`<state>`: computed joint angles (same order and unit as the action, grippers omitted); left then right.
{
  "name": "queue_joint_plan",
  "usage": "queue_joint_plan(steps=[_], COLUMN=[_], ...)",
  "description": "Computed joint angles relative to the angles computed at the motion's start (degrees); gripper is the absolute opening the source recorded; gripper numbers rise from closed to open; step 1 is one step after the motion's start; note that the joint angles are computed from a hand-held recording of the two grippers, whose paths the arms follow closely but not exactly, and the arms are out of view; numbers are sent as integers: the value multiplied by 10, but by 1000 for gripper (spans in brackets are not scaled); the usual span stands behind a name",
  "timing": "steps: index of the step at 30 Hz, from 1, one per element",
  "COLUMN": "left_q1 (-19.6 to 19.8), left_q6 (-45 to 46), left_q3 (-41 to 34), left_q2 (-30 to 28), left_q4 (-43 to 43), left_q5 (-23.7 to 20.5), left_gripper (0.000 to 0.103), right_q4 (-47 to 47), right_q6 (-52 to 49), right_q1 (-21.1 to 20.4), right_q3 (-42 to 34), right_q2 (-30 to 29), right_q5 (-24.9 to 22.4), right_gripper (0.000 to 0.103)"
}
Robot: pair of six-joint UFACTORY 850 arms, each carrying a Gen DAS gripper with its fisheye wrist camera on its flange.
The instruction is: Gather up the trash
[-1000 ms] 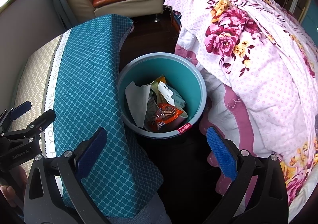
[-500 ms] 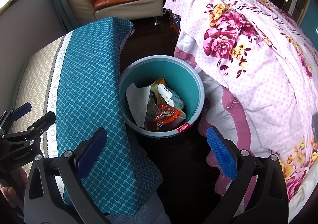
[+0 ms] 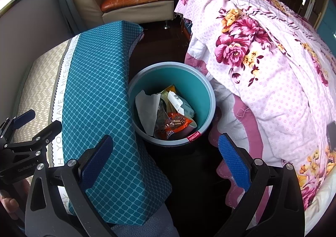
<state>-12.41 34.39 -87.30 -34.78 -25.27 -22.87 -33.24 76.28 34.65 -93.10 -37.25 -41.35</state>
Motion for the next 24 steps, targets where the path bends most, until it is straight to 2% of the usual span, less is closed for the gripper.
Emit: queue_joint_plan(steps=[11, 24], left_q1=[0, -4], left_q6=[-3, -51], left_q3=[-4, -10], left_q2=[-6, -13], left_q4=[7, 50], left_q5=[-3, -7], left_gripper=[99, 99], right_q4=[3, 0], right_q6=[-2, 6], right_q1=[-2, -2], right_q3=[0, 9], right_q2=[0, 0], right_q5=[2, 5], right_gripper=[96, 96])
